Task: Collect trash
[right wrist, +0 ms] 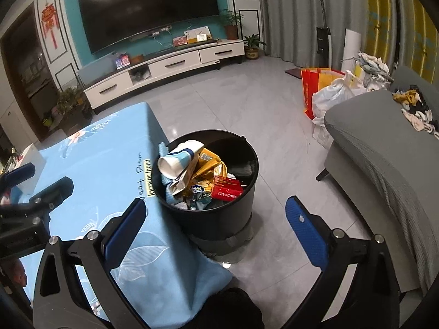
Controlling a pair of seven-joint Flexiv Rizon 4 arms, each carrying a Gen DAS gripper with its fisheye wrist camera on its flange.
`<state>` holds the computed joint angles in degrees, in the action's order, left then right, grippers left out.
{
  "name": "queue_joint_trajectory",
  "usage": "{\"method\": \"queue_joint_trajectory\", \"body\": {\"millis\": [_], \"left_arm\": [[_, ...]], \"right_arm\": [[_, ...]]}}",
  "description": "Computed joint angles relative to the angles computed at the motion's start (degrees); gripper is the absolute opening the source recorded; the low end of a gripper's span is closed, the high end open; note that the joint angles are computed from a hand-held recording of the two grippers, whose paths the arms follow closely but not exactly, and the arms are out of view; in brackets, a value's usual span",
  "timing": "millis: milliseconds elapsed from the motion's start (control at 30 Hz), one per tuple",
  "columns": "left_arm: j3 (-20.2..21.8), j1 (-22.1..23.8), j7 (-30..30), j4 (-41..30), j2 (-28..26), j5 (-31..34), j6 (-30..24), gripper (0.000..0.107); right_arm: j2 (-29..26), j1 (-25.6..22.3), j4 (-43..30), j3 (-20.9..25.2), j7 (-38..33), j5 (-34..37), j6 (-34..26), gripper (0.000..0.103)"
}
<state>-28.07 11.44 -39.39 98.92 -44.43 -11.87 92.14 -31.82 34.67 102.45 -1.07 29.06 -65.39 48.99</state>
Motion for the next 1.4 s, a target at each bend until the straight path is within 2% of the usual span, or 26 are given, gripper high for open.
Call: {"method": "queue_joint_trajectory", "body": {"millis": [67, 200, 267, 433, 767, 967, 1400], "left_arm": [[-0.4, 0.9, -0.4, 1.3, 1.3, -0.3, -0.4, 0.1], [-4.9, 5.4, 0.0, 4.7, 3.6, -0.7, -0.3, 0.1], [-7.6, 7.9, 0.3, 5.9, 4.4, -1.3, -0.9, 0.1], [-10.2, 10.5, 0.3, 7.7, 5.3, -1.8, -0.3, 0.1], [-9.1, 9.7, 0.3, 7.6, 5.5, -2.1, -0.9, 0.1], [-6.5, 7.5, 0.1, 6.7, 5.4, -2.4, -1.4, 0.1], [-4.6, 6.1, -0.9, 6.4, 5.3, -1.9, 0.1, 0.1]], "right_arm": [[0.6, 0.9, -0.3, 0.3, -0.8, 0.2, -1.9, 0.1], [2.1, 2.2, -0.8, 1.0, -1.7, -0.2, -5.4, 0.1], [2.5, 2.4, -0.9, 1.4, -1.7, -0.5, -6.3, 0.1], [2.5, 2.3, -1.6, 2.3, -3.0, 0.5, -7.5, 0.1], [2.1, 2.4, -1.9, 2.3, -2.6, 0.9, -6.9, 0.1], [1.7, 2.5, -2.4, 2.0, -3.1, 1.3, -6.6, 0.1], [1.5, 2.6, -2.4, 1.7, -2.9, 1.3, -7.0, 0.1]]}}
